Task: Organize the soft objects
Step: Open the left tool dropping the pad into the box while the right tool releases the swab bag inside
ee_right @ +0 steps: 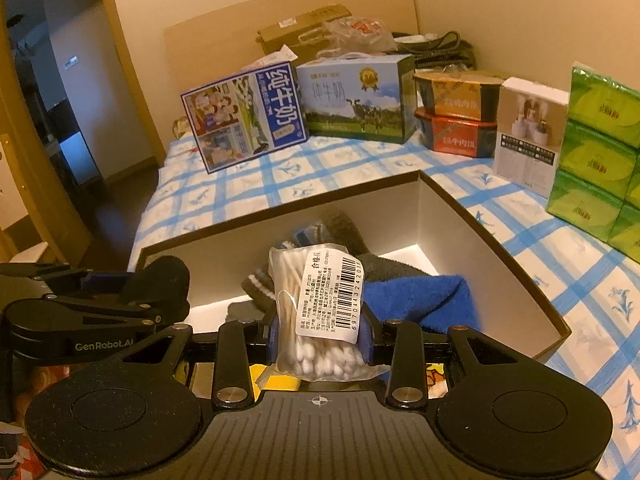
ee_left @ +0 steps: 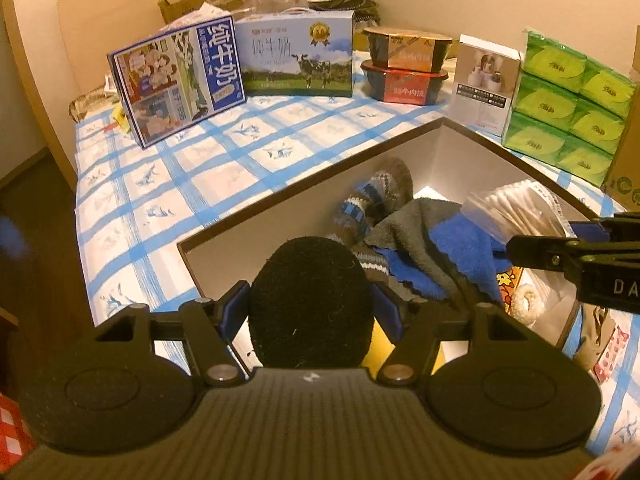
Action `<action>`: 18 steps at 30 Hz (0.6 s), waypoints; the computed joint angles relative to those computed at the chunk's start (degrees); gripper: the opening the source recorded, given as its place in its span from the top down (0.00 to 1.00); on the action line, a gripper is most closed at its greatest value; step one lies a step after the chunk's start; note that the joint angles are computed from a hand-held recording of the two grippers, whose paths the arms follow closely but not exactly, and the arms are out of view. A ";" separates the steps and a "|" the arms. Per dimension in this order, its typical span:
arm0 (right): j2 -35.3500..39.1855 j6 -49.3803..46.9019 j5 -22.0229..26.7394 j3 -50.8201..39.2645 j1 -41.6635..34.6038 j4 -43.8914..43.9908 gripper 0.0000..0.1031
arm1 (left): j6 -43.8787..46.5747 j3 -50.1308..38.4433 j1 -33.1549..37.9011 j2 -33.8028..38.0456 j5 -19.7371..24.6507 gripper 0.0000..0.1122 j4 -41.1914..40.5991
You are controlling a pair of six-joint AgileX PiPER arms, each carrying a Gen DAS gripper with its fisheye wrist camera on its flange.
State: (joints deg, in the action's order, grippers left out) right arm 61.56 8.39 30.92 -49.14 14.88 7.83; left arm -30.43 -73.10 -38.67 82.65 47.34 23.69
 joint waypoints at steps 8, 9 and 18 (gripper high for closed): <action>0.92 -1.95 -0.63 -0.08 -0.68 1.75 0.64 | 0.34 0.43 0.47 -0.05 -0.15 0.36 -0.31; 1.13 -1.64 -0.77 -0.15 -0.47 1.38 0.64 | 0.39 0.54 0.52 -0.19 -0.10 0.36 -0.38; 1.56 -0.15 -1.69 -0.13 0.68 -0.10 0.44 | 0.12 0.73 0.58 -1.00 0.73 0.36 -0.63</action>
State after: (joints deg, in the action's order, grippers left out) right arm 63.12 8.24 29.23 -49.27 15.56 7.73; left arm -30.31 -72.37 -38.09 81.66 48.07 23.06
